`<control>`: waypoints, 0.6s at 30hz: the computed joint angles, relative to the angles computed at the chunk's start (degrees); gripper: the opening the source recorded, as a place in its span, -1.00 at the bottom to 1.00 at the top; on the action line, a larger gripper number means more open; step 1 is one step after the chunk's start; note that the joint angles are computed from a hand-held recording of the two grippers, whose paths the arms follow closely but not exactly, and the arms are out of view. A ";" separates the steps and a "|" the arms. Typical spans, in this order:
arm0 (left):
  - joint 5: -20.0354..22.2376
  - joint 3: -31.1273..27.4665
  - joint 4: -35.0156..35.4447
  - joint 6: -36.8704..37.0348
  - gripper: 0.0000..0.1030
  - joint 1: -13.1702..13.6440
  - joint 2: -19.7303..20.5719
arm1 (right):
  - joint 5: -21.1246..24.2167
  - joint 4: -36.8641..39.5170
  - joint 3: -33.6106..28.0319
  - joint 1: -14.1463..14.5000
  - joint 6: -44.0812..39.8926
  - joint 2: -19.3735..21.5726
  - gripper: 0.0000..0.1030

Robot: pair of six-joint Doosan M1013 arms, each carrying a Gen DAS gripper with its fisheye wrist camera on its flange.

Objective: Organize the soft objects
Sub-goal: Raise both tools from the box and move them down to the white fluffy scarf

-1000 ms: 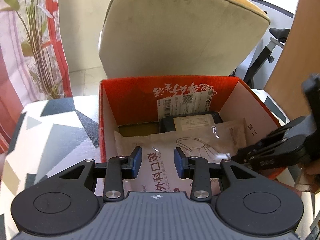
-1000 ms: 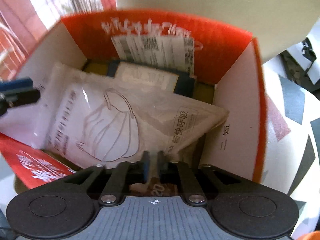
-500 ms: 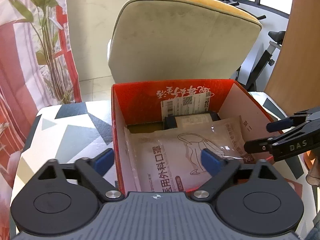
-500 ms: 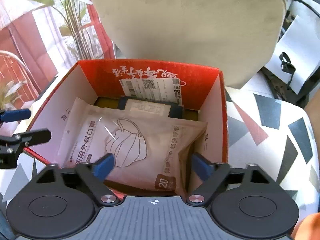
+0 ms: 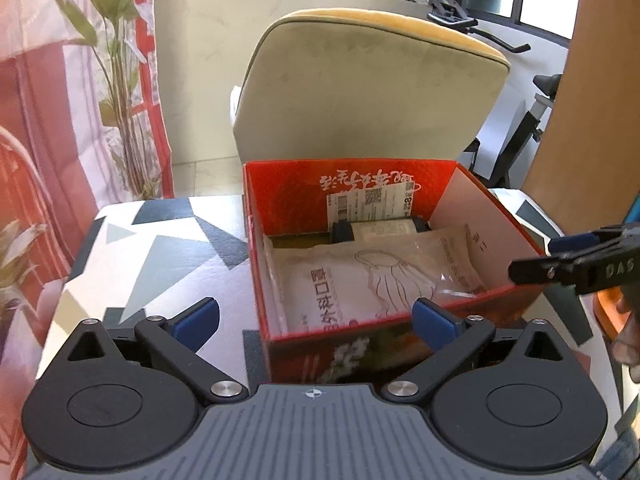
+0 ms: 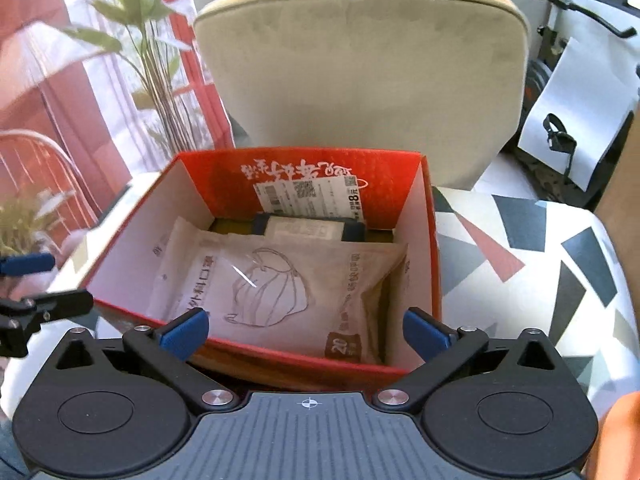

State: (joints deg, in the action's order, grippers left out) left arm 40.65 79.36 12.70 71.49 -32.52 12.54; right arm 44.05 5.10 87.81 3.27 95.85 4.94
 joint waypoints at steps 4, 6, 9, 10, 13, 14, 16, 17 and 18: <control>-0.78 3.05 -0.84 -1.72 1.00 -0.06 -2.05 | -5.09 -0.11 4.03 0.42 -0.21 -2.86 0.99; -1.60 4.94 -1.89 -2.22 1.00 -0.07 -3.14 | -6.80 -1.87 5.75 1.03 0.66 -4.08 0.99; -2.96 7.66 -2.83 -2.76 1.00 -0.17 -4.56 | -9.48 -2.02 8.85 1.49 0.92 -6.11 0.99; -3.11 8.48 -3.17 -2.80 1.00 -0.27 -4.95 | -10.12 -1.59 9.75 1.53 0.84 -6.67 0.99; -3.23 10.77 -3.86 -3.33 0.98 -0.67 -6.06 | -10.74 0.58 12.16 1.59 0.35 -8.07 0.99; -3.08 11.30 -4.79 -2.64 0.96 -0.69 -6.31 | -10.67 1.18 12.78 1.60 0.29 -8.42 0.99; -2.94 12.28 -5.99 -2.03 0.95 -0.79 -6.68 | -10.83 1.63 14.20 1.74 0.62 -9.16 0.99; -3.03 12.74 -6.01 -2.34 0.94 -0.86 -6.83 | -11.20 0.65 14.88 2.03 1.56 -9.50 0.99; -3.07 13.09 -5.93 -2.82 0.93 -0.93 -6.92 | -11.46 -0.92 15.57 2.38 2.93 -9.86 0.99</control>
State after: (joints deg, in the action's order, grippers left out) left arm 37.58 92.46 6.78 68.67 -33.44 5.63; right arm 32.59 4.18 103.37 5.65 98.78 -4.92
